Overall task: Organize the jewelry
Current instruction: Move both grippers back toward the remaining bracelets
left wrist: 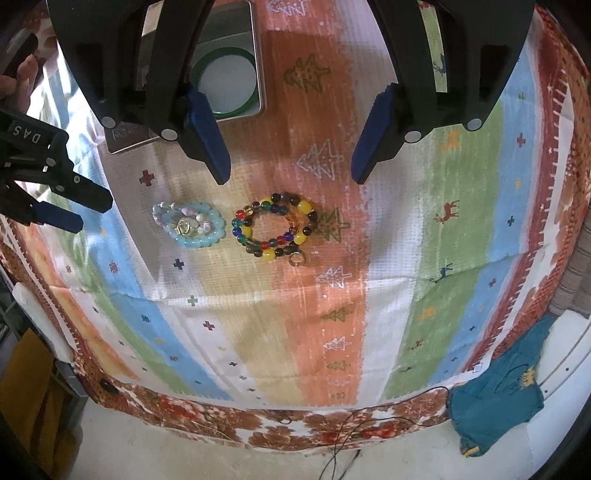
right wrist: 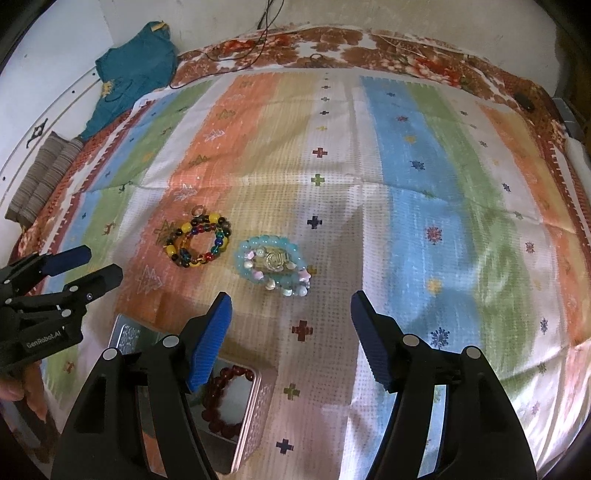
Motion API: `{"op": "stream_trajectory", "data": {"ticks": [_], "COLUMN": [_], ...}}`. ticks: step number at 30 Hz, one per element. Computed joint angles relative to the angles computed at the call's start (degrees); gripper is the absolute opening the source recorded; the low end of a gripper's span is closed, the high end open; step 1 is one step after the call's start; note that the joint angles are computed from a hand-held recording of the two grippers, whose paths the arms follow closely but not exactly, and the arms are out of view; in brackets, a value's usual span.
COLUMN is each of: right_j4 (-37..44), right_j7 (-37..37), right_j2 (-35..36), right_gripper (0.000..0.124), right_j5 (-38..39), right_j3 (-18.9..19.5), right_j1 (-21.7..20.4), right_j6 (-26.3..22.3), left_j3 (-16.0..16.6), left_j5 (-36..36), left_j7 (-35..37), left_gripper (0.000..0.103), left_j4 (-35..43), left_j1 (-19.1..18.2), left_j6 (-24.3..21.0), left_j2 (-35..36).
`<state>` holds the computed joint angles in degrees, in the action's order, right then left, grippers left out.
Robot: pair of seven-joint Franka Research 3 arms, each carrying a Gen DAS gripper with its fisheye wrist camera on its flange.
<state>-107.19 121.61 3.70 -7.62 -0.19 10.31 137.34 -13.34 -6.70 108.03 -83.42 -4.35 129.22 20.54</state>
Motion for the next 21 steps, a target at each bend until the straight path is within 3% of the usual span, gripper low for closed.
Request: {"op": "stream_trajectory", "data": {"ticks": [21], "right_j4": [5.07], "right_j7": [-4.06], "right_j2": [5.5], "right_gripper": [0.067], "right_j5": [2.89], "right_j3": [-1.28], "right_j1": [-0.2], "right_j6": [-2.71], "left_j3": [-0.19], "left_j5": [4.73], "left_j7": [0.85], "left_gripper": [0.068], "left_j4": [7.08], "left_j1": [-2.26], "left_j6": [-3.43], "left_j2": [6.96]}}
